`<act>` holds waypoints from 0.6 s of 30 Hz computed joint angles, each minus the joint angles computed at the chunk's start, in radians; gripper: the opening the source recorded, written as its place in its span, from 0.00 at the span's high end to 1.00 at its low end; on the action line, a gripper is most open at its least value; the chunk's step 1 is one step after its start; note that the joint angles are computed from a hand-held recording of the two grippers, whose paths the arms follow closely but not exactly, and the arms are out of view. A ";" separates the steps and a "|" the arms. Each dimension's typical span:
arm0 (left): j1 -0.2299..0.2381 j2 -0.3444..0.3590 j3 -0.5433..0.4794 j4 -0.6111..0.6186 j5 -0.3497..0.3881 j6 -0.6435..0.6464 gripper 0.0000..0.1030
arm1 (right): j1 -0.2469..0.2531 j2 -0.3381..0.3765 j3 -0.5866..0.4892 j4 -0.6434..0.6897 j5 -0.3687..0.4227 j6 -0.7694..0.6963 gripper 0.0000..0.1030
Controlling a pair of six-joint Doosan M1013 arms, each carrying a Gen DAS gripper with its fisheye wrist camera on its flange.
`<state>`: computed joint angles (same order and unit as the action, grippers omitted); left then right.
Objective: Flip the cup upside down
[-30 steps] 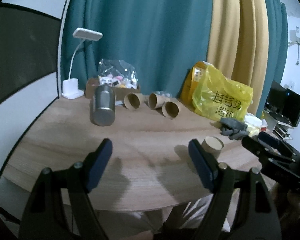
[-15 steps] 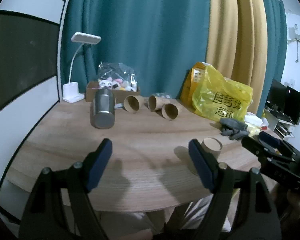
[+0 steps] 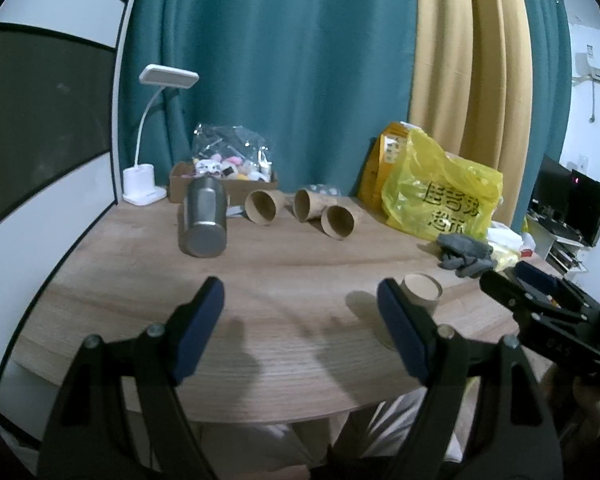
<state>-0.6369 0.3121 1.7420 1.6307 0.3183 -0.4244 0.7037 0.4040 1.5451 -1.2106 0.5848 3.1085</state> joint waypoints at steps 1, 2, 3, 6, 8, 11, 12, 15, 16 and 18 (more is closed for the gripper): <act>0.000 0.001 -0.001 -0.001 0.000 0.002 0.22 | 0.000 0.001 -0.001 0.002 0.001 -0.001 0.17; 0.000 0.001 -0.002 -0.003 0.000 0.003 0.22 | 0.000 0.001 -0.001 0.000 0.000 -0.001 0.17; 0.000 0.001 -0.002 -0.004 0.000 0.004 0.22 | 0.000 0.001 -0.001 -0.001 0.000 0.001 0.17; 0.001 0.001 -0.002 -0.004 -0.001 0.006 0.22 | 0.000 0.001 -0.001 0.001 0.001 0.001 0.17; 0.001 0.001 -0.002 -0.002 -0.002 0.004 0.22 | 0.001 0.001 -0.001 -0.001 0.002 0.003 0.17; 0.001 0.001 -0.002 -0.003 -0.001 0.005 0.22 | 0.000 0.000 0.000 -0.001 -0.001 0.003 0.17; 0.001 0.001 -0.002 -0.003 -0.001 0.005 0.22 | 0.001 0.000 0.000 -0.003 0.000 0.006 0.17; 0.001 0.001 -0.002 -0.003 -0.001 0.005 0.22 | 0.000 0.002 -0.001 -0.006 0.002 0.007 0.17; 0.001 0.001 -0.002 0.002 0.000 0.000 0.22 | 0.002 0.004 -0.002 -0.008 0.004 0.009 0.17; 0.002 0.001 -0.001 -0.001 -0.004 0.003 0.22 | 0.000 0.002 0.000 -0.002 0.001 0.004 0.17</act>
<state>-0.6351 0.3130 1.7405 1.6301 0.3148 -0.4212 0.7036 0.4058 1.5449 -1.2127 0.5856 3.1122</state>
